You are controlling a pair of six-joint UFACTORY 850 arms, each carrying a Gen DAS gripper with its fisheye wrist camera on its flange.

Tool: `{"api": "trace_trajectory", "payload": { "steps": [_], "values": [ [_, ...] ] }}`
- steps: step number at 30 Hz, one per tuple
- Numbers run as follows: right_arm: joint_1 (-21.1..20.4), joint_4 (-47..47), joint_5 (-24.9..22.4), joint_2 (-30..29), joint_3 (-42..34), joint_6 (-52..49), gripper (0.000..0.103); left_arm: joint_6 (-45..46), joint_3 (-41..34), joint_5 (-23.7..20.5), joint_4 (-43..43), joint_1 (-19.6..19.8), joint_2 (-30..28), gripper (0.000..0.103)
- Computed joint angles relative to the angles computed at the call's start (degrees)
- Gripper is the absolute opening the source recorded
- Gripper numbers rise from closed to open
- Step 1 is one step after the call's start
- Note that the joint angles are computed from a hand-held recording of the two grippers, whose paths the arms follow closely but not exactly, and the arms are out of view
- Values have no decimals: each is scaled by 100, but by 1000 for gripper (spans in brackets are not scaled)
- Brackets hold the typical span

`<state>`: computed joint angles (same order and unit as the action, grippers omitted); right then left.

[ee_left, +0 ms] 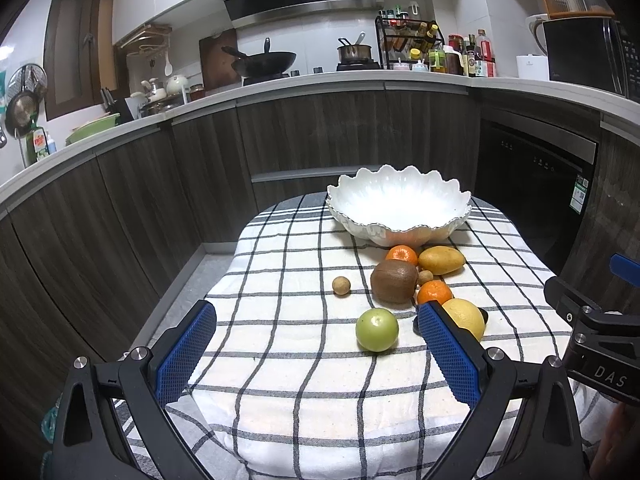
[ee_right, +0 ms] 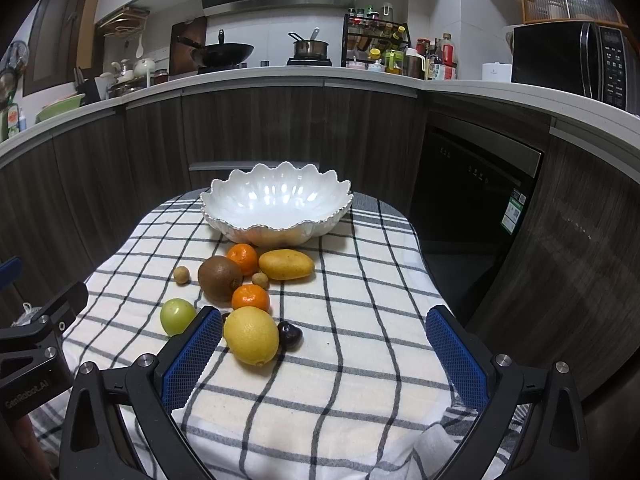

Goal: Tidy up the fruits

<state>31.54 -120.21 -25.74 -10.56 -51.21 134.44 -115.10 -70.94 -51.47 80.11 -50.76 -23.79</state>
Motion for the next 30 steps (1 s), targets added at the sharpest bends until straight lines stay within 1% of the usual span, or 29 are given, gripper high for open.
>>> {"api": "trace_trajectory", "payload": {
  "steps": [4,8,15,21,26,30],
  "values": [
    [9,16,-5,-39,-20,-29,103,44,-5,112,-48,41,-6,103],
    [20,236,12,-71,-73,-247,103,97,-18,241,-96,89,-14,103],
    [-8,999,167,-199,-325,-1051,103,352,-121,588,-258,237,-69,103],
    [-27,1331,284,-354,-550,-1490,103,826,-324,787,-564,400,-223,103],
    [-59,1573,449,-525,-750,-1835,103,1157,-473,1212,-840,591,-358,103],
    [-88,1833,565,-675,-929,-2132,103,1430,-640,1454,-1092,715,-512,98]
  ]
}}
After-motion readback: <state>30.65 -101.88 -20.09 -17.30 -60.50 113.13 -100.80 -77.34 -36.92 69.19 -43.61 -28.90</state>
